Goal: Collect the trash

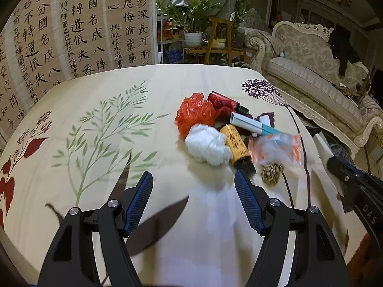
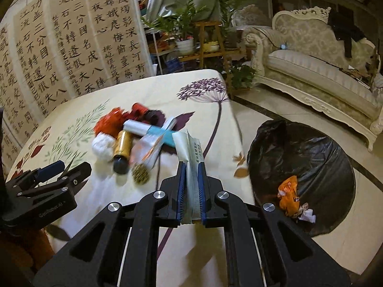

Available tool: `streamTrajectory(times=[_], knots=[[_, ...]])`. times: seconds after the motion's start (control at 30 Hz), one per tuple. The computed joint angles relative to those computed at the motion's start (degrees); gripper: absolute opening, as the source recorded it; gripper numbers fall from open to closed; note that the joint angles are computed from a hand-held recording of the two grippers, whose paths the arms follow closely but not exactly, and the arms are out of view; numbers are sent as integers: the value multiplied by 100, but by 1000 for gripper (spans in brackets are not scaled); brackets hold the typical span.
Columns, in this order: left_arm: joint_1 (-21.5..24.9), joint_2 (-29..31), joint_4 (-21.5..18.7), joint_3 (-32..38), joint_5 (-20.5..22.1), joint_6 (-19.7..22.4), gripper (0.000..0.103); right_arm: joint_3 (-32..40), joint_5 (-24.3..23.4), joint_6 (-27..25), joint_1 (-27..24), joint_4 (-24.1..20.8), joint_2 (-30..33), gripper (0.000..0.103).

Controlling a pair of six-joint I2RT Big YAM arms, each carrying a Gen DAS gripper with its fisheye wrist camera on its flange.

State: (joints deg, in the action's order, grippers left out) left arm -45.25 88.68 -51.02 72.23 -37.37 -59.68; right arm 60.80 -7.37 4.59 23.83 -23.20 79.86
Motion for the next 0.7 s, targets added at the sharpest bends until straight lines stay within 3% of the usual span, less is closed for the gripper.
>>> streamTrajectory(times=[0.33,0.57,0.7], knots=[[403,236,258,180,345,378,72,422,-95,104,-176,-55,455,11],[415,101,740,-60,626,615,34,456,-129,123,-188,-91,517,11],[329,104,715,-69,475,669,28,438,-120,140,-189,-87,504,11]])
